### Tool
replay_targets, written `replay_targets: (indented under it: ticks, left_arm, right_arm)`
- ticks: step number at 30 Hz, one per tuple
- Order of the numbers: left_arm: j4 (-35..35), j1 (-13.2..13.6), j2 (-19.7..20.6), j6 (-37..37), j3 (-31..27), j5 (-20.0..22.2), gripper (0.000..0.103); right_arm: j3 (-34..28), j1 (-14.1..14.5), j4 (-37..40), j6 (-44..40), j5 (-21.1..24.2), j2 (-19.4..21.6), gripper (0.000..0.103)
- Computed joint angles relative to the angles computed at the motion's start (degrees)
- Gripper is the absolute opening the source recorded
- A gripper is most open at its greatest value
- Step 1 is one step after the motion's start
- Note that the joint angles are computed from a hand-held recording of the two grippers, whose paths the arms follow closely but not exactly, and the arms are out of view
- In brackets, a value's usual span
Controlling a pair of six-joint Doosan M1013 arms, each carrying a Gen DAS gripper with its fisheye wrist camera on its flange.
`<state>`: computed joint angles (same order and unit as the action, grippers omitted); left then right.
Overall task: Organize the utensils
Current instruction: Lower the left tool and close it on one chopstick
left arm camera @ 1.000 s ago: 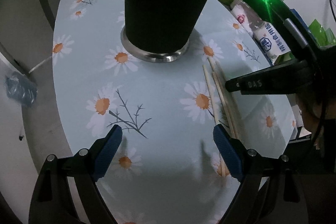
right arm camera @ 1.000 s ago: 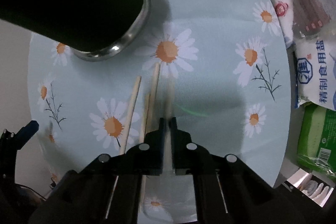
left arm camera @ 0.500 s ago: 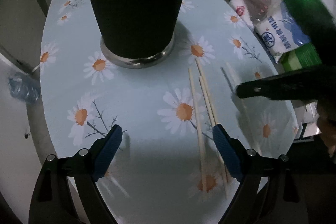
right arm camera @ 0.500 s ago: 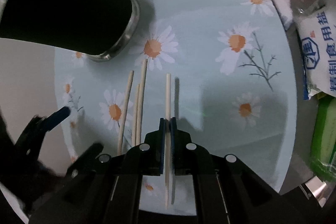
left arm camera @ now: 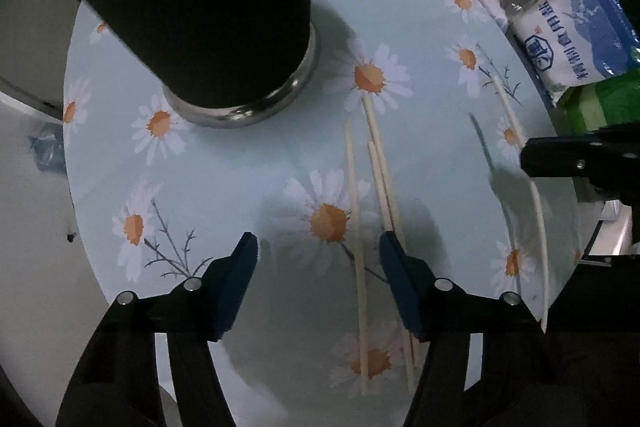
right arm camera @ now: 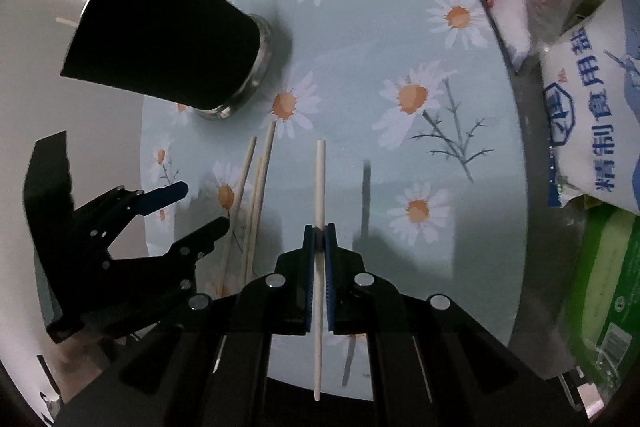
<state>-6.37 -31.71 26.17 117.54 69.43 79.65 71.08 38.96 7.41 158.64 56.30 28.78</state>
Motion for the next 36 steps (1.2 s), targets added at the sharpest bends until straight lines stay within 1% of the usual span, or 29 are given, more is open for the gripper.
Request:
replay_targets:
  ticks: [1, 3, 5, 7, 13, 16, 21, 24, 27, 29, 30, 33, 35, 36]
  left_arm:
    - [0.5, -0.4, 0.0, -0.5, 0.0, -0.2, 0.06]
    - [1.9, -0.9, 0.0, -1.5, 0.0, -0.4, 0.056]
    - [2.9, -1.5, 0.1, -2.4, -0.1, -0.2, 0.048]
    - [4.3, -2.2, 0.3, -3.4, -0.1, 0.5, 0.044]
    - [4.9, -2.8, 1.0, -4.9, -0.3, 2.4, 0.041]
    - [5.3, -3.2, 0.9, -5.5, 0.1, 2.3, 0.04]
    - [5.5, -3.8, 0.5, -5.6, 0.8, 1.8, 0.03]
    - [5.4, -3.9, 0.3, -4.7, 1.0, 1.8, 0.028]
    - [5.4, -3.8, 0.8, -4.4, 0.3, 2.5, 0.022]
    - [5.6, -3.6, 1.1, -4.1, 0.0, 2.5, 0.013]
    - [5.5, -3.6, 1.1, -4.0, 0.0, 2.6, 0.011]
    - [5.3, -2.9, 1.9, -3.1, -0.9, 2.9, 0.009]
    - [4.9, -2.4, 2.2, -2.5, -1.4, 3.1, 0.004]
    - [4.5, -2.3, 2.3, -2.3, -1.4, 3.1, 0.004]
  right_arm:
    - [0.9, -0.2, 0.0, -0.2, -0.3, -0.7, 0.005]
    - [2.4, -0.4, 0.2, -0.3, -1.3, -1.8, 0.005]
    - [3.5, -0.5, 0.2, -0.3, -2.2, -2.5, 0.005]
    - [4.4, -0.6, 0.6, -0.8, -3.2, -3.0, 0.005]
    - [5.7, -1.0, 1.7, -2.9, -4.4, -4.1, 0.005]
    - [6.0, -1.1, 2.0, -3.7, -4.6, -4.3, 0.005]
    - [6.2, -1.2, 2.2, -4.8, -5.1, -4.5, 0.005]
    - [6.2, -1.0, 1.2, -4.4, -4.8, -4.5, 0.005]
    - [6.6, -1.2, 2.0, -5.2, -5.6, -4.7, 0.005]
    - [6.8, -1.3, 2.4, -5.5, -6.0, -4.8, 0.005]
    - [6.9, -1.3, 2.4, -5.5, -6.1, -4.8, 0.005]
    - [7.0, -1.4, 2.6, -5.6, -6.3, -4.7, 0.005]
    - [6.8, -1.5, 2.5, -5.2, -6.1, -4.6, 0.005]
    - [6.6, -1.5, 2.6, -5.1, -6.0, -4.5, 0.005]
